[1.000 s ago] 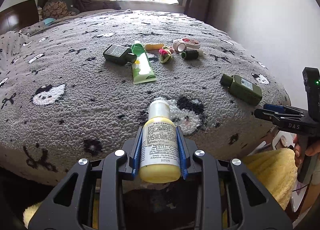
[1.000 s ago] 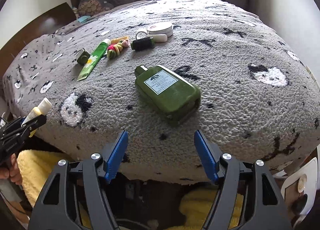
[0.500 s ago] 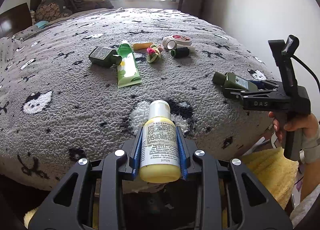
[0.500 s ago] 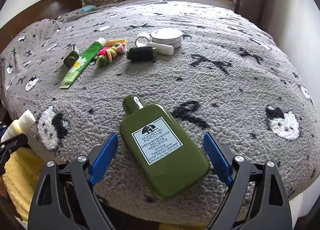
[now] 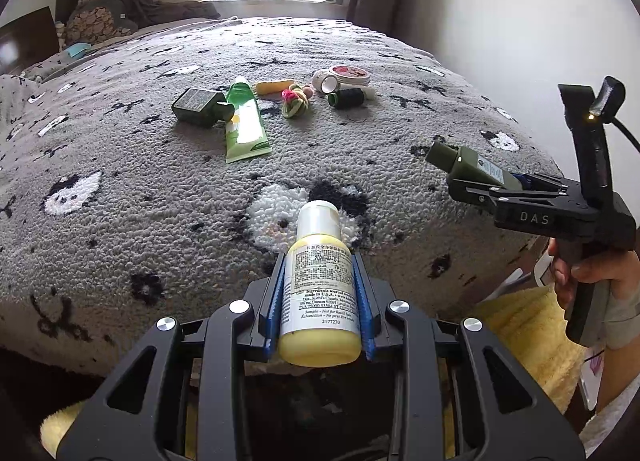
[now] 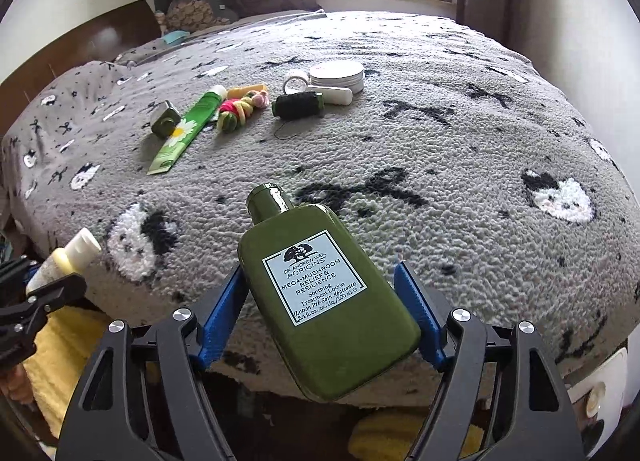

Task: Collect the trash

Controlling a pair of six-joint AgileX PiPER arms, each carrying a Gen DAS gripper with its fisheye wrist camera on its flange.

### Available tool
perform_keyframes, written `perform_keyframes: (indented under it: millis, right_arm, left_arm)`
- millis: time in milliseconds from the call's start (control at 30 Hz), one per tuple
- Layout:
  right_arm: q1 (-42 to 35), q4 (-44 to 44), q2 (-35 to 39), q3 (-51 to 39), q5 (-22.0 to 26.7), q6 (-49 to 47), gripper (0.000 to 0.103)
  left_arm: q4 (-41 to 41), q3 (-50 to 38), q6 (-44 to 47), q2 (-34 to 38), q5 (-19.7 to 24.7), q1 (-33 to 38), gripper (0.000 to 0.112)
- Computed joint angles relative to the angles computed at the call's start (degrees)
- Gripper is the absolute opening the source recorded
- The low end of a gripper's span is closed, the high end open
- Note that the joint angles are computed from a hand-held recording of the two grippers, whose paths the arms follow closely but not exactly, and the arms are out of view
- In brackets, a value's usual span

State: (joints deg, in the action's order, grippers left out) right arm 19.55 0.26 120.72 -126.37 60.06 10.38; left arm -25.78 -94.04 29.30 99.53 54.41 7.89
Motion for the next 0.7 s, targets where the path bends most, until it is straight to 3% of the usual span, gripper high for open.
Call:
perform_keyframes:
  millis: [200, 400, 700]
  right_arm:
    - [2.6, -0.2, -11.5, 16.9, -9.1, 3.2, 0.075]
    - [5.6, -0.8, -18.3, 27.9, -13.9, 7.7, 0.075]
    - [9.1, 2.2, -19.1, 36.6, -14.3, 8.7, 0.075]
  left_arm:
    - [-2.0, 6.0, 3.1, -4.2, -0.9, 1.3, 0.029]
    - [-4.7, 12.9, 6.6, -8.7, -0.8, 3.2, 0.029]
    - [-4.5, 22.4, 9.7, -11.6, -0.7, 3.9, 0.029]
